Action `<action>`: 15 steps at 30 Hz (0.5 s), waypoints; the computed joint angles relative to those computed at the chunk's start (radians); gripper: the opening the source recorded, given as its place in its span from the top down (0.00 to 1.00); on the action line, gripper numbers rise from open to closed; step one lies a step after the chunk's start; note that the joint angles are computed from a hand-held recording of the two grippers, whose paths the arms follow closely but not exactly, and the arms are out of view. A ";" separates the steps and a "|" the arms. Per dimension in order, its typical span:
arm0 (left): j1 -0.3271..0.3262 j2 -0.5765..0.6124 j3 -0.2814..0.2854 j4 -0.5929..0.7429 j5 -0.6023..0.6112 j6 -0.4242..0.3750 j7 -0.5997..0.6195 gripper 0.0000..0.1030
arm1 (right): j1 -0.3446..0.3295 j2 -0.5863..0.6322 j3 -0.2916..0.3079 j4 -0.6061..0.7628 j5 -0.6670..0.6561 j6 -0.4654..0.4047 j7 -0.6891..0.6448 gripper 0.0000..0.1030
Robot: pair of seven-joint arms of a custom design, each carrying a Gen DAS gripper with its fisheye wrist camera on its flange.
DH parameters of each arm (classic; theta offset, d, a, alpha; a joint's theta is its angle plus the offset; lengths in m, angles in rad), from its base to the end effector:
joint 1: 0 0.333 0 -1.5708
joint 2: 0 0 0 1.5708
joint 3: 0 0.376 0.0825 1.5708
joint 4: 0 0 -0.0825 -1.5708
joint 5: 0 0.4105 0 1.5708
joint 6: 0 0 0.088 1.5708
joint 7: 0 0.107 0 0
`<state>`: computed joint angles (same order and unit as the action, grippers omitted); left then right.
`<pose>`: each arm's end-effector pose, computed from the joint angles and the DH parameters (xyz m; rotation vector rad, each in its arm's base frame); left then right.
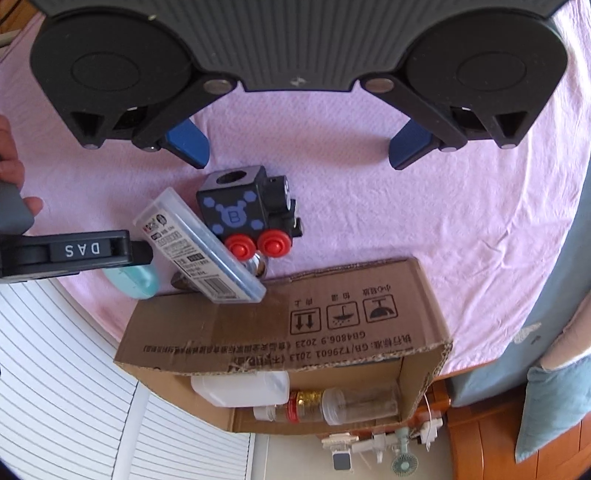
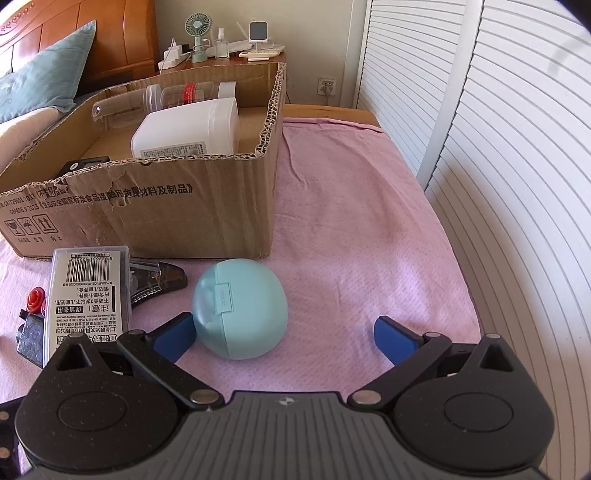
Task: Organize rigid objects
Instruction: 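Grasp the black red-button cube with the left tool while the right tool grasps the blue case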
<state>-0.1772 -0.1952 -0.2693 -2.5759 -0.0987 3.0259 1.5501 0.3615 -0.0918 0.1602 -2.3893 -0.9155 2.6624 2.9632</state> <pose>0.4401 -0.2061 0.4415 -1.5541 2.2069 -0.7547 0.4410 0.2810 0.4260 -1.7578 1.9715 -0.6872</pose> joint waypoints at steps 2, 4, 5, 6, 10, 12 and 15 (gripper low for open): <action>0.034 0.006 -0.033 -0.002 0.044 0.021 -0.043 0.01 | -0.001 -0.001 0.000 -0.002 -0.007 0.004 0.003 0.00; 0.053 0.017 -0.051 -0.002 0.073 0.046 -0.071 0.01 | -0.002 -0.001 0.000 -0.003 -0.012 0.006 0.006 0.00; 0.063 0.021 -0.060 -0.001 0.087 0.054 -0.087 0.01 | -0.001 -0.002 0.000 -0.004 -0.013 0.006 0.007 0.00; 0.081 0.026 -0.076 0.004 0.110 0.058 -0.112 0.01 | -0.001 -0.002 0.000 -0.004 -0.013 0.006 0.007 0.00; 0.128 0.042 -0.115 0.014 0.192 0.074 -0.194 0.00 | -0.001 -0.002 0.001 -0.003 -0.015 0.005 0.010 0.00; 0.129 0.047 -0.114 0.016 0.214 0.082 -0.212 0.01 | -0.001 -0.002 0.001 -0.003 -0.015 0.005 0.010 0.00; 0.093 0.048 -0.074 0.017 0.196 0.077 -0.185 0.01 | 0.000 -0.001 0.001 -0.003 -0.013 0.003 0.009 0.00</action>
